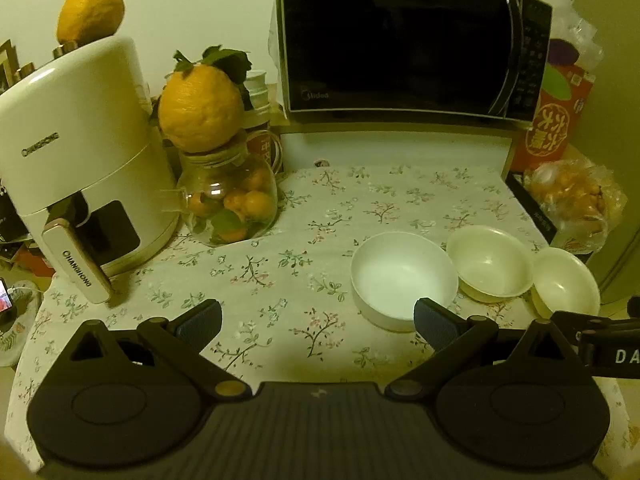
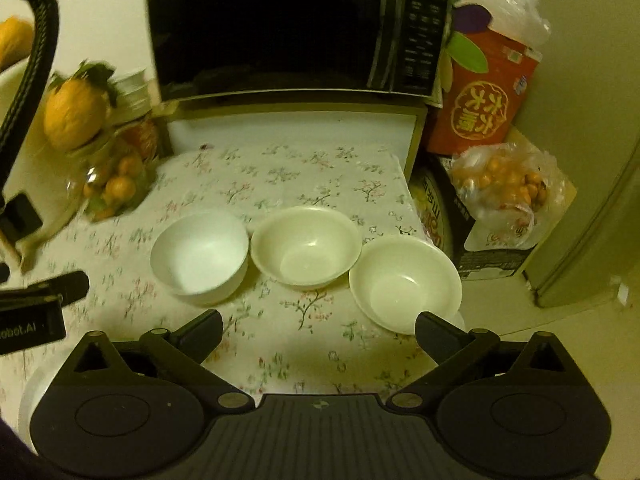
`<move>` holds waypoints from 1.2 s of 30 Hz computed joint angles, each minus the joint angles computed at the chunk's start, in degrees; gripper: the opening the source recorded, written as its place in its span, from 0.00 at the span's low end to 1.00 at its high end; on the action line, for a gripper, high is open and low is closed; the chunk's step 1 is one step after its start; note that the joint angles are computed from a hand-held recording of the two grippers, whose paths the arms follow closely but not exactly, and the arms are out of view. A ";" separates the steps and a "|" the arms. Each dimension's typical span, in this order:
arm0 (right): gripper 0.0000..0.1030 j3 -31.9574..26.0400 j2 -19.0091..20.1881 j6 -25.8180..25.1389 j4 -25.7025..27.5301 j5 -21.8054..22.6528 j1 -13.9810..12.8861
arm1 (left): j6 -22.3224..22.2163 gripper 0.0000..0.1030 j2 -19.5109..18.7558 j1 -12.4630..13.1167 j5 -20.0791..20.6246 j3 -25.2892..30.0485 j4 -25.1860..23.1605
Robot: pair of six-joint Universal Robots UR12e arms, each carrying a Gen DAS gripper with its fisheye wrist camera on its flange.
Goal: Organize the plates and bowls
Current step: 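Move both grippers toward the large white bowl, then grasp the rim of the large white bowl with both grippers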
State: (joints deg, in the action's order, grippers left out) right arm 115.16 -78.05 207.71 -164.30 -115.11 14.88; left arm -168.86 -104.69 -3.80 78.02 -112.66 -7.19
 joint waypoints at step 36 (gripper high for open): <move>0.46 -7.00 8.42 18.88 1.28 27.81 -7.14 | -6.35 0.30 -10.73 -1.86 -2.48 11.45 -13.44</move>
